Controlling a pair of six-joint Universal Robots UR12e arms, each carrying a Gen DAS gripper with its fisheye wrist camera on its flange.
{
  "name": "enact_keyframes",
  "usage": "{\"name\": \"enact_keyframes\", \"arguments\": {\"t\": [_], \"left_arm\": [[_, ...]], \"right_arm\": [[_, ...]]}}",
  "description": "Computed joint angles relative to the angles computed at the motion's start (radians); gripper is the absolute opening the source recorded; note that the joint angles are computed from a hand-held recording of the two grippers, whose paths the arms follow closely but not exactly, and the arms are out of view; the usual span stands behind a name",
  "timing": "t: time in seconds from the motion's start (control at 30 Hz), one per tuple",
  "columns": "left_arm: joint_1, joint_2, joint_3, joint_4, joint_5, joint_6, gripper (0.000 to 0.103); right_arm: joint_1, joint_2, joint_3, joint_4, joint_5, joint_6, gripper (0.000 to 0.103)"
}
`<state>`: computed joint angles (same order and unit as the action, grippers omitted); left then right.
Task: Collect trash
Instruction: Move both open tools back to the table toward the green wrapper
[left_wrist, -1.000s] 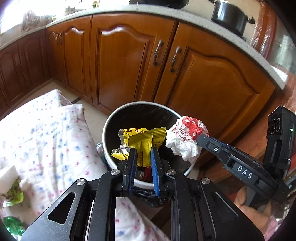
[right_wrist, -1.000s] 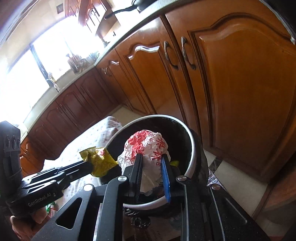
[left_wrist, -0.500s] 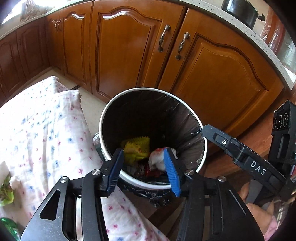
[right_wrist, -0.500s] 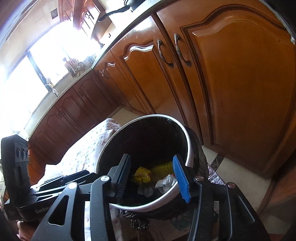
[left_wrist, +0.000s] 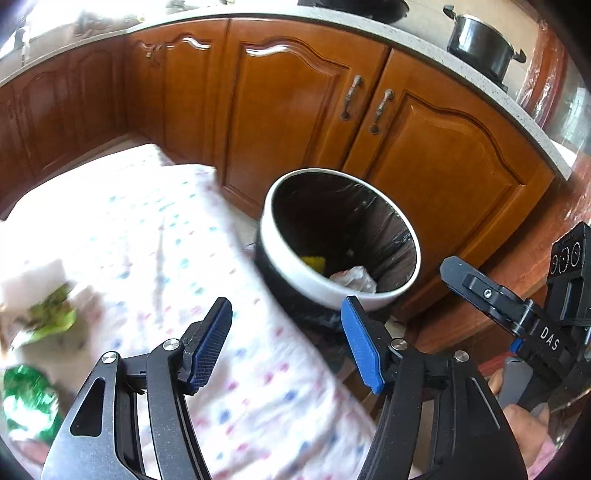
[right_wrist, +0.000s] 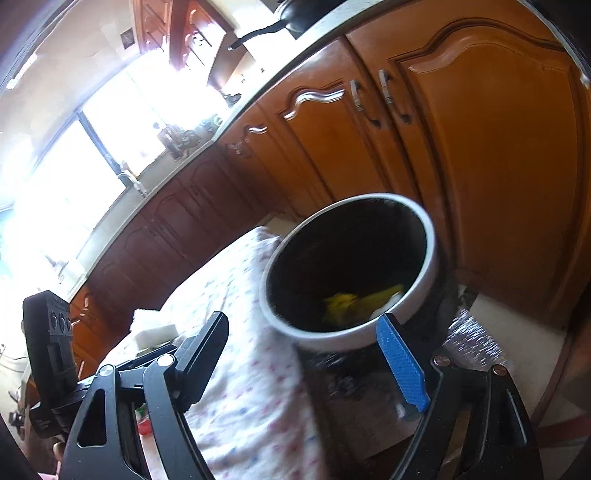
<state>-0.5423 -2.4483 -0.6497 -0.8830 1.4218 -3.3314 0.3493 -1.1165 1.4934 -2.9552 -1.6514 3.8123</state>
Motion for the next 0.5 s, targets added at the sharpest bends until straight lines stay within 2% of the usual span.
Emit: {"name": "enact_keyframes", "arguments": {"t": [0.2, 0.5], "left_arm": [[0.028, 0.122, -0.212, 0.123, 0.016, -0.035, 0.063], [0.081, 0.247, -0.431, 0.264, 0.039, -0.101, 0.064]], "right_arm": [[0.032, 0.027, -0.049, 0.017, 0.032, -0.027, 0.085], [0.072, 0.081, -0.146, 0.078, 0.083, -0.077, 0.085]]}}
